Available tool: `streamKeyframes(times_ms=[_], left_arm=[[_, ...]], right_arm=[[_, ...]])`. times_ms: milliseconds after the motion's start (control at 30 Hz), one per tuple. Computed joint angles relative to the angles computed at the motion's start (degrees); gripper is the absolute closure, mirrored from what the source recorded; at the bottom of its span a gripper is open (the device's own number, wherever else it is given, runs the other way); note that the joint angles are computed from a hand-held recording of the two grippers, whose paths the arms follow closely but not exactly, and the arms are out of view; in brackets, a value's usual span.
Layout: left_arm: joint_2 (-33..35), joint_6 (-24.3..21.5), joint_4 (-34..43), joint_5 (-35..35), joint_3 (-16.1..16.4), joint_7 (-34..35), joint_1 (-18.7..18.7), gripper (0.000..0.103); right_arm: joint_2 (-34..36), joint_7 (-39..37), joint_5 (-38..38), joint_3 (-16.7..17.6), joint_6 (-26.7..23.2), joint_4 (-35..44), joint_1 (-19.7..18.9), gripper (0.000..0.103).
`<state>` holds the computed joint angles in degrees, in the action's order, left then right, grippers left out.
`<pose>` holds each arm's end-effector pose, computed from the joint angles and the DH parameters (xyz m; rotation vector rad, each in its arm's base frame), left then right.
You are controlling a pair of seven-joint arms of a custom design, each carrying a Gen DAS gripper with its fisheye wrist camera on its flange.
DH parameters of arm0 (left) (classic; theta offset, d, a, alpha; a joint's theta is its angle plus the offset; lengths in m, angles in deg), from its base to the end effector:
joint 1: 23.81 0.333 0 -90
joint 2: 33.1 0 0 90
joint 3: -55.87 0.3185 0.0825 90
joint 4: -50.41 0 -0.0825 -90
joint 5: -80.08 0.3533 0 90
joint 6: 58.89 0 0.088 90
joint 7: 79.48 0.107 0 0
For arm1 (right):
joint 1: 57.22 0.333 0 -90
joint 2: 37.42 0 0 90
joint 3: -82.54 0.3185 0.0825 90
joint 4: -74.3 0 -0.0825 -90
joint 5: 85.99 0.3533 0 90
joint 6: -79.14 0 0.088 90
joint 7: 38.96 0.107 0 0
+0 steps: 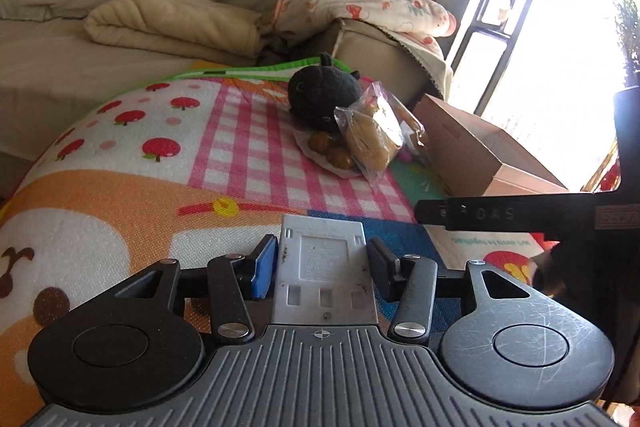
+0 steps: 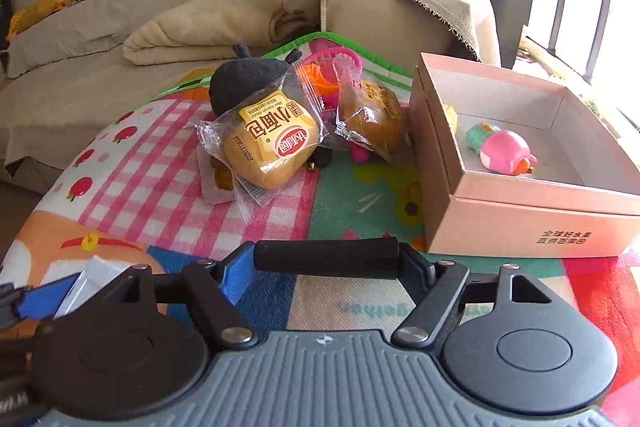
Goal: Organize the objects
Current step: 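Grasp the black rod with the right tool while the left tool lifts the white holder, then drop the white holder into the box with the left tool while the right drops the black rod in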
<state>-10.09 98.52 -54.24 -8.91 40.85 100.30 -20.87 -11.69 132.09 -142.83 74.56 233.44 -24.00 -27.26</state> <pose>0.6323 -0.0776 0.3665 -1.4604 2.0980 -1.4003 0.6084 0.2893 0.3951 -1.5758 1.9151 -0.8357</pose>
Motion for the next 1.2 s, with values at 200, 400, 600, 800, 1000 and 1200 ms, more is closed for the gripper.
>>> streamKeyframes(times_ms=[200,400,600,800,1000,1200], left_arm=[[-2.5,-1.9,-2.6,5.7,-0.2,-0.5,-0.6,0.049],[-6.3,-10.7,-2.2,9.2,-1.6,-0.6,-1.7,0.049],[0.7,-10.7,14.1,14.0,-4.0,-8.1,-7.7,0.049],[17.9,-6.6,37.1,26.5,-5.7,-22.6,-16.6,0.048],[26.2,1.4,43.9,39.3,-2.0,-35.3,-22.8,0.05],[18.6,5.6,28.0,32.3,-15.6,-20.5,-8.1,0.05]], right_arm=[[-15.0,10.3,-16.3,-0.8,-0.8,-17.2,1.4,0.028],[-28.2,24.5,-27.4,2.5,-9.4,-30.3,-1.3,0.028],[-35.2,34.7,-33.0,6.4,-13.0,-37.0,-6.2,0.028],[-35.6,38.5,-34.3,9.5,-11.5,-38.5,-11.1,0.028],[-35.0,38.7,-33.8,12.3,-10.6,-38.8,-15.1,0.028],[-33.0,40.5,-35.4,12.1,-7.6,-37.7,-17.1,0.028]])
